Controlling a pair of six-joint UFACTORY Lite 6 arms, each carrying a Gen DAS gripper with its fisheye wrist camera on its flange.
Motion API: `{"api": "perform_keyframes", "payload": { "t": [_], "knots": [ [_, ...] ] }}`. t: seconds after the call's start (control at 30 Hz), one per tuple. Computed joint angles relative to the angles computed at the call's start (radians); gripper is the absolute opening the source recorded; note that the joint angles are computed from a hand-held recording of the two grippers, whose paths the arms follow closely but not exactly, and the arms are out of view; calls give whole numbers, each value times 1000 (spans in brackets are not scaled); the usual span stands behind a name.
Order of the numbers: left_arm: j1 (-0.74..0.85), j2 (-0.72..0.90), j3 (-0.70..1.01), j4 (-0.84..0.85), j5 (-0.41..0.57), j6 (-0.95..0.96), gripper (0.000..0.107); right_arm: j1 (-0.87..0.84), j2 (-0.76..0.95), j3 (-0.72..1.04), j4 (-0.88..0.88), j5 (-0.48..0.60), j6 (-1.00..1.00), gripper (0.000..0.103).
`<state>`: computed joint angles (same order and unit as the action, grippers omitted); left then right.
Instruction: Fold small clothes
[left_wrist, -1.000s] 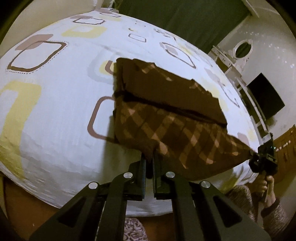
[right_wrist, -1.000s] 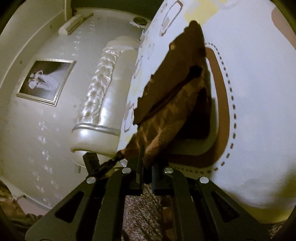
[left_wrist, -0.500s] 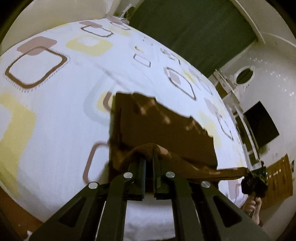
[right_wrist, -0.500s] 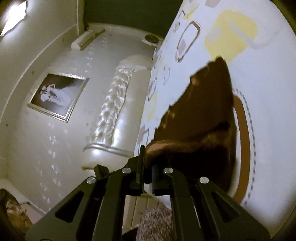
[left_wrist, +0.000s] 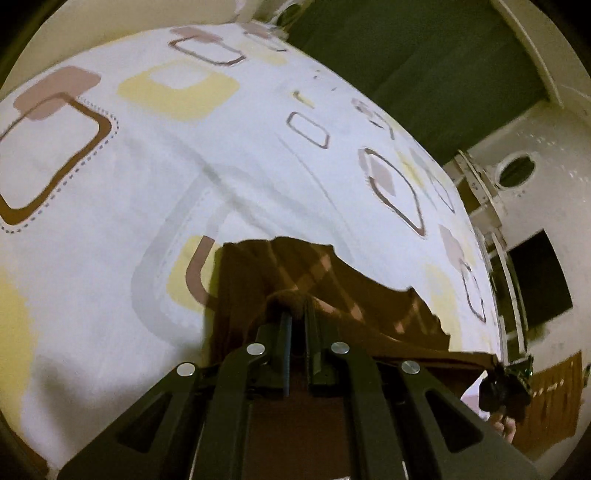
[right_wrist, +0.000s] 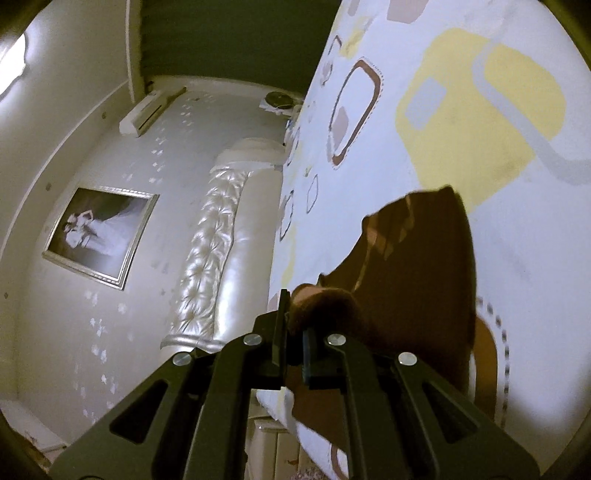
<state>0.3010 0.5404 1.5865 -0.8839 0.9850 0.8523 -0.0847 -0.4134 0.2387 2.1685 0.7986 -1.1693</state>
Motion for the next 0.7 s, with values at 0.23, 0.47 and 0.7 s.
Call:
{"api": "perform_keyframes", "payload": {
  "t": [0.23, 0.47, 0.7],
  "knots": [
    [-70, 241, 261, 76, -34, -156, 5, -60, 357, 153, 62, 102, -139, 5],
    [-140, 462, 557, 162, -25, -307, 5, -93, 602, 261, 119, 160, -218, 5],
    [-172, 653, 827, 251, 33, -425, 6, -103, 735, 344, 118, 142, -229, 6]
  ]
}}
